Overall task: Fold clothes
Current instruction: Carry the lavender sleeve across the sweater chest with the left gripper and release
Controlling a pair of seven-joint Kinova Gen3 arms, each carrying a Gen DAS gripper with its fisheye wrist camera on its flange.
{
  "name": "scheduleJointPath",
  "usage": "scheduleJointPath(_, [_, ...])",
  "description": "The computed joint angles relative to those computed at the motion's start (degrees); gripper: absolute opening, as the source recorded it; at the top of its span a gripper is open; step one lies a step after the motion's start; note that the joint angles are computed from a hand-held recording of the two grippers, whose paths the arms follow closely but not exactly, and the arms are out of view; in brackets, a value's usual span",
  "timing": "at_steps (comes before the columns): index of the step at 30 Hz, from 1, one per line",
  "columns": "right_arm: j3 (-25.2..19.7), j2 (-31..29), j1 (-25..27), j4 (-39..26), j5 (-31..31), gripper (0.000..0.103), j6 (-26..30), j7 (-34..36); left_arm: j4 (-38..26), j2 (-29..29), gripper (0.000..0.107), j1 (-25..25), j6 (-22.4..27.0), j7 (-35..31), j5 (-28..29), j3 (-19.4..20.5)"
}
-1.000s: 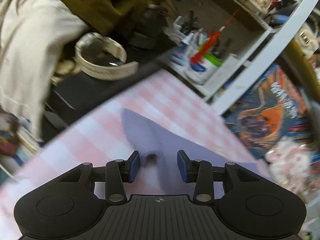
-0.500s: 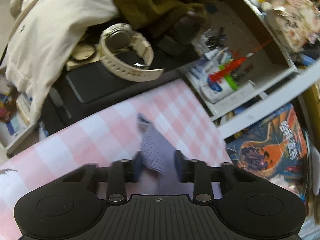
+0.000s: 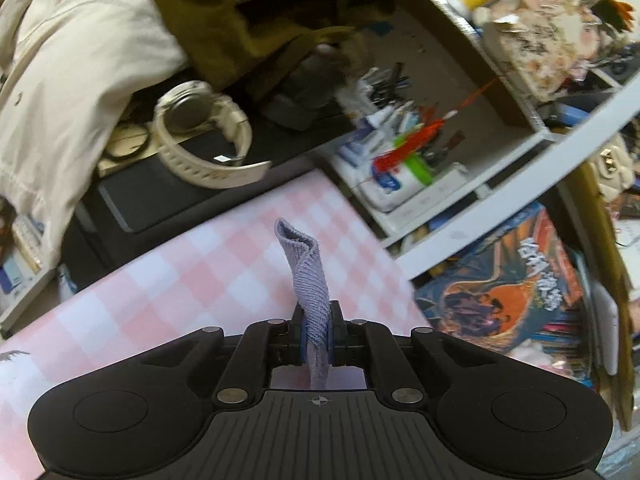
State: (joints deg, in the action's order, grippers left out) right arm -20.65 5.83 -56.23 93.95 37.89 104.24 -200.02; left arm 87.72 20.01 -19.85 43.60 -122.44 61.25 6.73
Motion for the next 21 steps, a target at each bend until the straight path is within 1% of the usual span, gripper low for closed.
scheduleJointPath(5, [-0.47, -2.04, 0.66, 2.49, -0.11, 0.087, -1.91, -0.09, 1.74, -2.82, 0.007, 0.52, 0.32, -4.82, 3.76, 1.01])
scheduleJointPath(10, [-1.89, -5.54, 2.20, 6.61, -0.11, 0.087, -4.75, 0.18, 4.36, -6.68, 0.007, 3.26, 0.55, -9.65, 8.10, 0.39])
scheduleJointPath(13, [-3.13, -8.79, 3.81, 10.02, -0.07, 0.087, -7.43, 1.69, 6.69, -9.77, 0.007, 6.55, -0.95, -11.04, 10.36, -0.21])
scheduleJointPath(15, [-3.93, -11.74, 5.25, 12.76, -0.10, 0.087, -9.72, 4.04, 7.98, -11.73, 0.007, 9.02, -2.18, -11.62, 11.57, -0.58])
scheduleJointPath(19, [-4.13, -18.88, 7.99, 17.24, -0.89, 0.087, -13.89, 10.24, 9.56, -15.04, 0.007, 15.57, -6.76, -10.08, 10.97, -0.32])
scheduleJointPath(21, [-3.27, -23.02, 8.87, 19.59, -1.52, 0.087, -16.05, 14.30, 9.98, -16.09, 0.007, 19.14, -10.27, -8.33, 9.68, 0.34])
